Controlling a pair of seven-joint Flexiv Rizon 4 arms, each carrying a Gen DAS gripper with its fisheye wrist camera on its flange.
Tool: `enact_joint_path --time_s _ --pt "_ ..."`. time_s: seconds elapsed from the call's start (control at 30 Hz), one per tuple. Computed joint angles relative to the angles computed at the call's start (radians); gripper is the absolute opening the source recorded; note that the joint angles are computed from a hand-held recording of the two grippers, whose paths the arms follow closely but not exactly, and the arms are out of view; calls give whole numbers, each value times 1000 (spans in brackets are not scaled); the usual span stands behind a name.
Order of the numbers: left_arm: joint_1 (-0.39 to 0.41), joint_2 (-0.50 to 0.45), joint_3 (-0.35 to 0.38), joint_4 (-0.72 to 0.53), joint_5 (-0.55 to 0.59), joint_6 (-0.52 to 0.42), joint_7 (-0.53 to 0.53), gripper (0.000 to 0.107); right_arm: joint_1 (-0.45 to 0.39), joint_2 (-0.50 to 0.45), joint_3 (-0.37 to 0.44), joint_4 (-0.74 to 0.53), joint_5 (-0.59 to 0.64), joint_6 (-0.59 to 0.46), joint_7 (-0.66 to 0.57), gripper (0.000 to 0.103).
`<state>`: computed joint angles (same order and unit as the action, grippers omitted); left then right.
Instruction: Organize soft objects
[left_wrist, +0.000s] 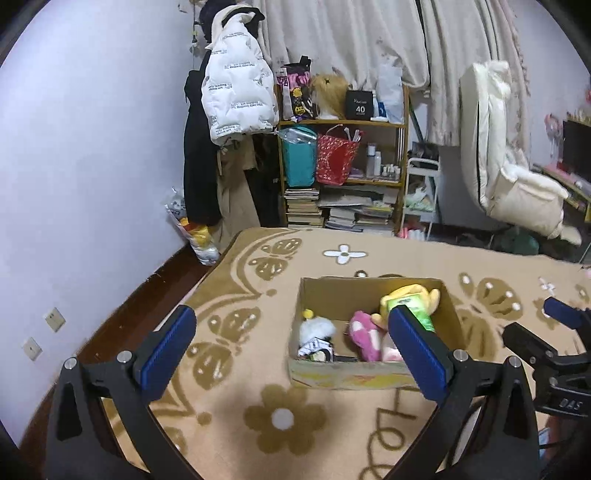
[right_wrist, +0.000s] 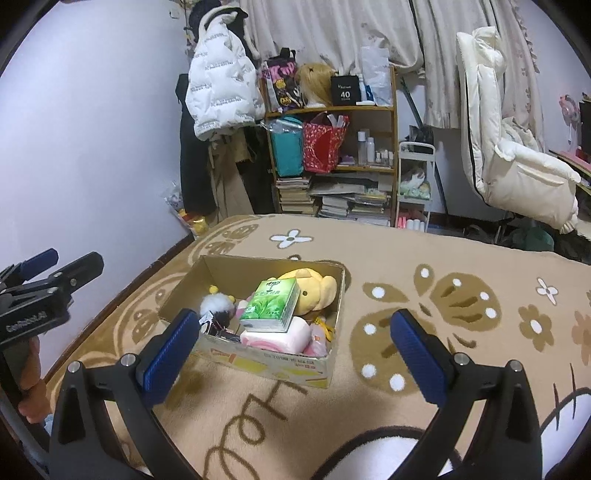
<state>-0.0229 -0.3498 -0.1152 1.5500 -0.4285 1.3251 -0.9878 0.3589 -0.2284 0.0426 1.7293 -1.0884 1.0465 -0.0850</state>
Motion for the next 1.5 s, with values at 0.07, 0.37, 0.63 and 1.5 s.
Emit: enact_joint_path --time_s 0.07,0.37,0.63,1.5 --pt "5 23 -7 37 -11 14 17 103 -6 20 -9 30 -55 32 67 103" --pt "-17 70 12 126 -12 56 34 103 -60 61 7 111 -189 107 230 103" --pt "-46 58 50 117 94 35 -18 103 -65 47 20 115 -179 106 218 103" --pt "-43 27 60 74 172 2 -71 103 -29 1 -1 94 -127 115 133 103"
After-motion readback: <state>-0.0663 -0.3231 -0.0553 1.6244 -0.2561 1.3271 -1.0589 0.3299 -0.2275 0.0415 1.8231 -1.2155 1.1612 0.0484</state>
